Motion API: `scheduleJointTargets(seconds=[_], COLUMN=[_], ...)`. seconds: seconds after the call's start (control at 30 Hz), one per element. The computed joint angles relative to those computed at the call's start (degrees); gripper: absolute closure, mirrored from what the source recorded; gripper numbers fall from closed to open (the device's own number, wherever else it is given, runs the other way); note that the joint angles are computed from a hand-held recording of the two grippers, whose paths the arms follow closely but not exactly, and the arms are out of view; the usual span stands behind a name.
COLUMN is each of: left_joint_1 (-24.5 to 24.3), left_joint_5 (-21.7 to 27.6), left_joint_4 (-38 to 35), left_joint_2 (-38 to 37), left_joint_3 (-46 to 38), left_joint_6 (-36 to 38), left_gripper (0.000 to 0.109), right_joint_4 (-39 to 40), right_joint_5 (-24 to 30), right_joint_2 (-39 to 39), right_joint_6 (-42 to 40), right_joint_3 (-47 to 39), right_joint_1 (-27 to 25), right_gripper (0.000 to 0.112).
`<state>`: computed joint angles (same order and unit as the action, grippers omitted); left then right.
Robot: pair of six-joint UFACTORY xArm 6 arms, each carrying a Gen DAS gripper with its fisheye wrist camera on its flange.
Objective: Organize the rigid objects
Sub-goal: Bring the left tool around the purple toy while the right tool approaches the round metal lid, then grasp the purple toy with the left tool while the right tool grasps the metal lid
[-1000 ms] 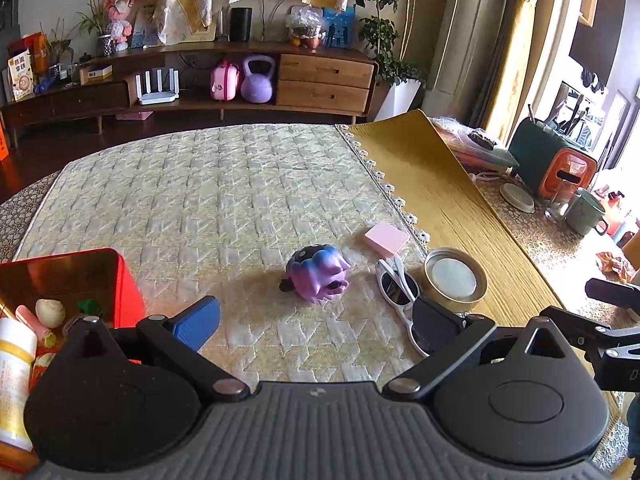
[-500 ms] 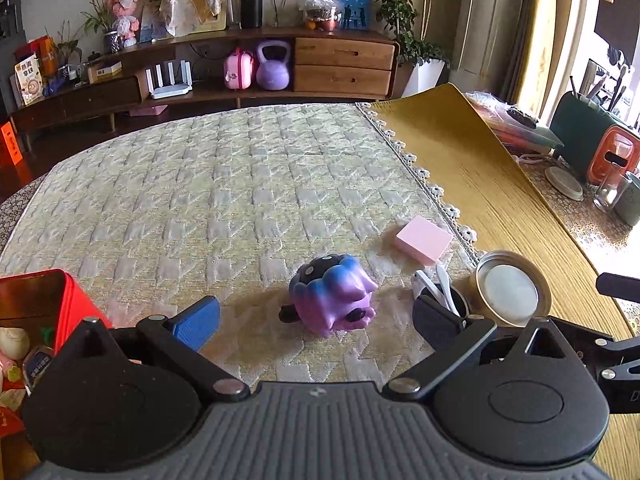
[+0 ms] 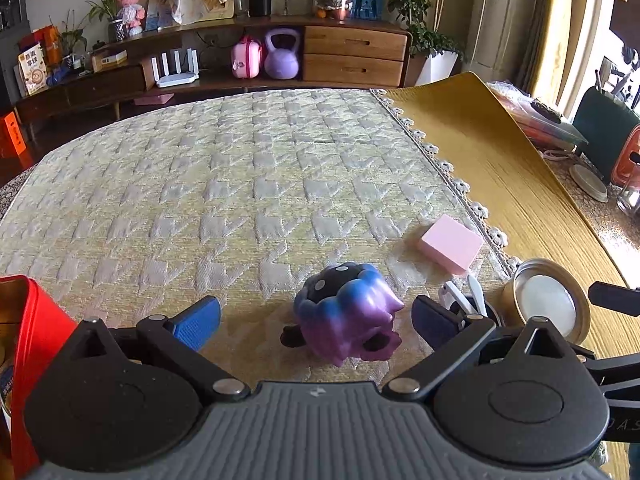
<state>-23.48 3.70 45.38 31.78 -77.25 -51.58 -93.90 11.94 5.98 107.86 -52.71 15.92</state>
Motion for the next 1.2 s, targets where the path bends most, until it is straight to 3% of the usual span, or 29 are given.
scheduleJointTargets(seconds=[0.1, 0.33, 0.43, 0.53, 0.8, 1.2], left_joint_1=[-0.1, -0.8, -1.0, -1.0, -1.2, -1.5], left_joint_5=[-0.8, -1.8, -2.5, -1.7, -0.7, -1.8], left_joint_4=[-0.9, -9.4, -10.8, -7.3, -11.7, -18.3], left_joint_2=[0.8, 1.3, 1.1, 0.9, -1.1, -8.6], left_joint_3=[-0.6, 0.3, 0.7, 0.3, 2.5, 10.5], left_joint_6=[0.8, 9.4, 11.1, 8.2, 11.8, 18.7], left_gripper=[0.009, 0.043, 0.05, 0.052, 0.052, 0.056], right_joint_4=[1.0, 0.3, 0.6, 1.7, 2.5, 8.8], right_joint_5=[-0.2, -1.5, -0.9, 0.2, 1.0, 2.6], right_joint_2=[0.8, 1.9, 1.7, 1.3, -1.6, -10.3], right_joint_6=[-0.2, 2.1, 2.5, 1.8, 2.2, -4.1], right_joint_3=[-0.5, -1.2, -1.1, -0.6, 1.6, 6.8], right_joint_1=[-0.2, -0.9, -0.5, -0.1, 0.0, 3.9], right_gripper=[0.023, 0.035, 0.035, 0.035, 0.035, 0.035])
